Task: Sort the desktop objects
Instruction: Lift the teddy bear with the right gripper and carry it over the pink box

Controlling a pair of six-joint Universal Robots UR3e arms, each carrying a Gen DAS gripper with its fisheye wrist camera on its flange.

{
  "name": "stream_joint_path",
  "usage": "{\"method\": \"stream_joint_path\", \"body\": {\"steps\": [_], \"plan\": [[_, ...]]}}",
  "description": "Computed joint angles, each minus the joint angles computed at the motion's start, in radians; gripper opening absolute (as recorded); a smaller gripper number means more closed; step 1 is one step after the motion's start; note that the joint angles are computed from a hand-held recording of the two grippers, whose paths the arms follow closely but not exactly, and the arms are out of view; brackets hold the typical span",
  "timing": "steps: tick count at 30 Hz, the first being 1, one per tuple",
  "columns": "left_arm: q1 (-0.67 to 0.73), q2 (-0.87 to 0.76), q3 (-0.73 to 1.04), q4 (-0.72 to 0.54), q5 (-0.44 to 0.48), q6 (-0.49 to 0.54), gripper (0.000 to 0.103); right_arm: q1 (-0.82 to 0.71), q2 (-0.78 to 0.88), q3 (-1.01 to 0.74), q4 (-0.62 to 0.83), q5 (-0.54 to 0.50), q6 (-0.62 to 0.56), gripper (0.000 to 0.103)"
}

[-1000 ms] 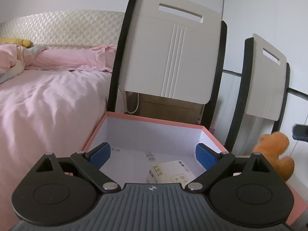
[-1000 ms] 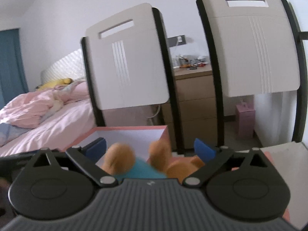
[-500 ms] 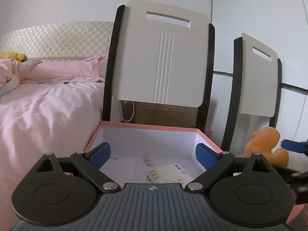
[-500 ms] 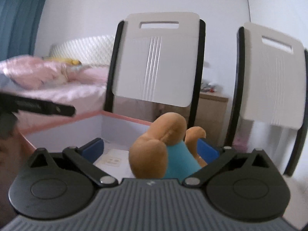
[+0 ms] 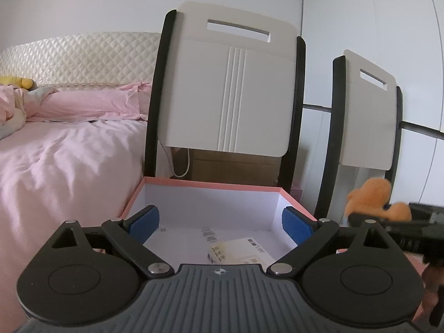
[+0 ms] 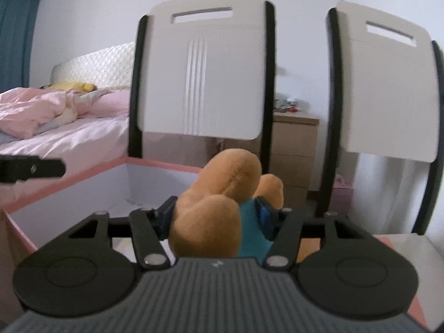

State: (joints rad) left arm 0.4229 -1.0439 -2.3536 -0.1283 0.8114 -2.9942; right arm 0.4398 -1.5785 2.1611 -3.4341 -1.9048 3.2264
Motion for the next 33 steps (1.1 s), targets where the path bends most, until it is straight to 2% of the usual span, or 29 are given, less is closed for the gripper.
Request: {"method": "stream_joint_path", "body": {"steps": [2, 5, 8, 13, 17, 20, 24, 27, 33], "plan": [[0.000, 0.002, -0.003, 0.002, 0.000, 0.002, 0.097, -0.010, -0.025, -0.018, 0.030, -0.009, 0.003, 0.053], [0.005, 0.008, -0.009, 0.016, -0.007, 0.002, 0.097, -0.053, -0.070, -0.053, 0.076, 0.039, -0.014, 0.053], [0.010, 0.010, -0.015, 0.025, -0.016, 0.006, 0.097, -0.068, -0.075, -0.147, 0.135, 0.051, -0.081, 0.053], [0.011, 0.008, -0.013, 0.020, -0.017, 0.009, 0.097, -0.085, -0.008, -0.387, 0.237, 0.133, -0.190, 0.053], [0.015, 0.009, -0.013, 0.020, -0.020, 0.009, 0.097, -0.086, 0.128, -0.646, 0.343, 0.215, -0.261, 0.053], [0.011, 0.008, -0.011, 0.018, -0.016, 0.007, 0.097, -0.087, 0.246, -0.856, 0.456, 0.291, -0.261, 0.053], [0.011, 0.003, -0.009, 0.023, -0.014, 0.001, 0.097, -0.079, 0.437, -1.165, 0.667, 0.378, -0.247, 0.053], [0.010, -0.002, -0.004, 0.024, -0.008, -0.003, 0.097, -0.070, 0.601, -1.425, 0.880, 0.420, -0.240, 0.053], [0.021, -0.014, 0.003, 0.055, 0.006, -0.048, 0.097, -0.062, 0.808, -1.648, 1.078, 0.429, -0.220, 0.053]]}}
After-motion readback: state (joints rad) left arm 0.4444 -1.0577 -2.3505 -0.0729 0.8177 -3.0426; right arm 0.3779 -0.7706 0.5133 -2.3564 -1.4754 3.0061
